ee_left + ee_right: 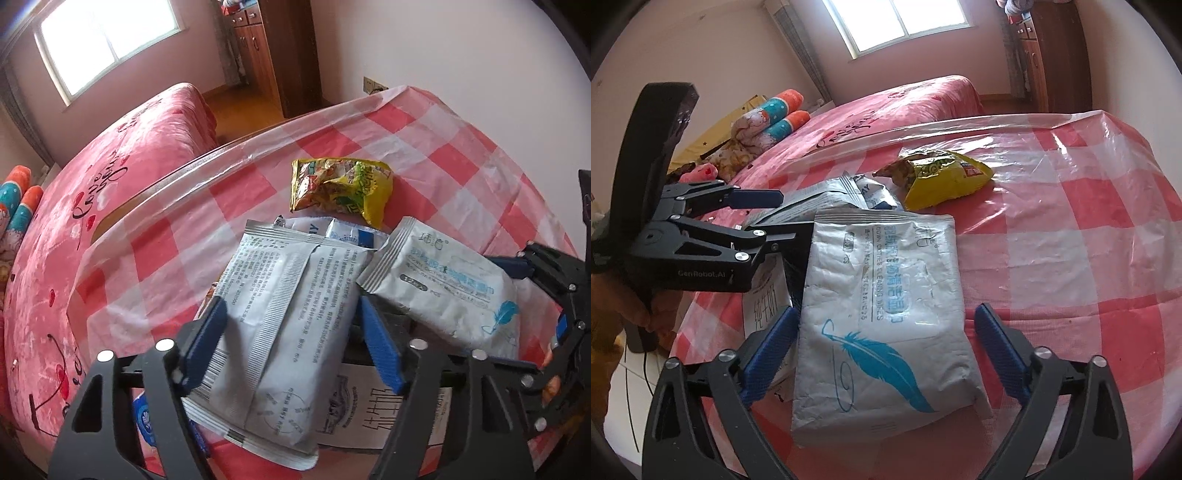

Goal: Collect trash
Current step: 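Grasp a grey wipe pack with the left gripper while the right grasps a blue-feather wipe pack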

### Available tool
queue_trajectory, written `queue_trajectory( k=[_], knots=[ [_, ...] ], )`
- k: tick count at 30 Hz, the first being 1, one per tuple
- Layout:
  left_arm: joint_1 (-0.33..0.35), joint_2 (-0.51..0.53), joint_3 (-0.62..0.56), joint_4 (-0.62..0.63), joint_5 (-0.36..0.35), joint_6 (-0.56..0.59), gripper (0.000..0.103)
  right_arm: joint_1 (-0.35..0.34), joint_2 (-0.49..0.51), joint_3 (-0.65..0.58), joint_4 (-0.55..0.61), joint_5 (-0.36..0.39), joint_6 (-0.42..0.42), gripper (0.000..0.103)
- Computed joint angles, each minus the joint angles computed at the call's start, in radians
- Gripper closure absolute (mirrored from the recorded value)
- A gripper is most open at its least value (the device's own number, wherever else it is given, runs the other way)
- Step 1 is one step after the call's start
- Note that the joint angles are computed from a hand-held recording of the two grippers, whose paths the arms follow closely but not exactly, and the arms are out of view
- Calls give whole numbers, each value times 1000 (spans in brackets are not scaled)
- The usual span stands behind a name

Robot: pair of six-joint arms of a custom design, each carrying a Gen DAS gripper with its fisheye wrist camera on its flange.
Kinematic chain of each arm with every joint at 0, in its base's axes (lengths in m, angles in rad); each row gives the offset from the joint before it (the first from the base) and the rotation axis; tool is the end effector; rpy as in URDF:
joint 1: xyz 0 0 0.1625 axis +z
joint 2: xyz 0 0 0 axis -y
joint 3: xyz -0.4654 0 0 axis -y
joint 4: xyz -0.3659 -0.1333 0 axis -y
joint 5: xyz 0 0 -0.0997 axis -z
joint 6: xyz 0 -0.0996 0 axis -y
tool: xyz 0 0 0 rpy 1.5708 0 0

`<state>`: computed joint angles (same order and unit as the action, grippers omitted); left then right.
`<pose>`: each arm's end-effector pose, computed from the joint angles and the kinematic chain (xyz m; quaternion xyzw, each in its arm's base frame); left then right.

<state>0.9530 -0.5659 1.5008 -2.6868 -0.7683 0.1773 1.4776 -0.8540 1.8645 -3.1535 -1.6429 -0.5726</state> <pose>-0.2504 -0.7062 0.0675 0.3224 0.8590 -0.1662 0.3614 0.0662 -0.6468 0.1739 0.2177 -0.9337 0.2552 0.1248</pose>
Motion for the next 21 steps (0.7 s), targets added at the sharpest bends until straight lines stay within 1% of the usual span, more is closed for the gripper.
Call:
queue_trajectory(
  k=[3, 6, 10, 13, 14, 16, 17, 18, 19, 20, 21],
  knots=[
    [-4, -3, 6, -2, 1, -26, 41, 6, 6, 0, -20, -26, -7, 23],
    [-10, -13, 21, 0, -3, -51, 42, 11, 9, 2, -29, -40, -16, 26],
    [-17, -37, 50, 24, -18, -96, 42, 6, 4, 6, -30, -34, -12, 28],
    [-26, -48, 64, 38, -12, -105, 42, 6, 3, 8, -39, -42, -8, 28],
    [-28, -51, 67, 26, -13, -101, 42, 5, 3, 9, -42, -44, -6, 28],
    [-32, -48, 70, -24, 0, -58, 35, 5, 3, 12, -47, -43, -2, 28],
    [-34, -40, 67, -54, 22, -19, 21, 4, 2, 12, -46, -42, -1, 28],
    [-34, -35, 63, -70, 33, 9, 15, 4, 2, 13, -46, -41, 0, 28],
    [-29, -30, 50, -60, 30, 39, 14, 5, 2, 13, -46, -41, 0, 27],
    [-23, -21, 28, -25, 37, 53, 14, 4, 2, 13, -44, -39, 0, 27],
    [-19, -11, 11, -1, 62, 59, 14, 4, 2, 13, -43, -38, 1, 27]
  ],
)
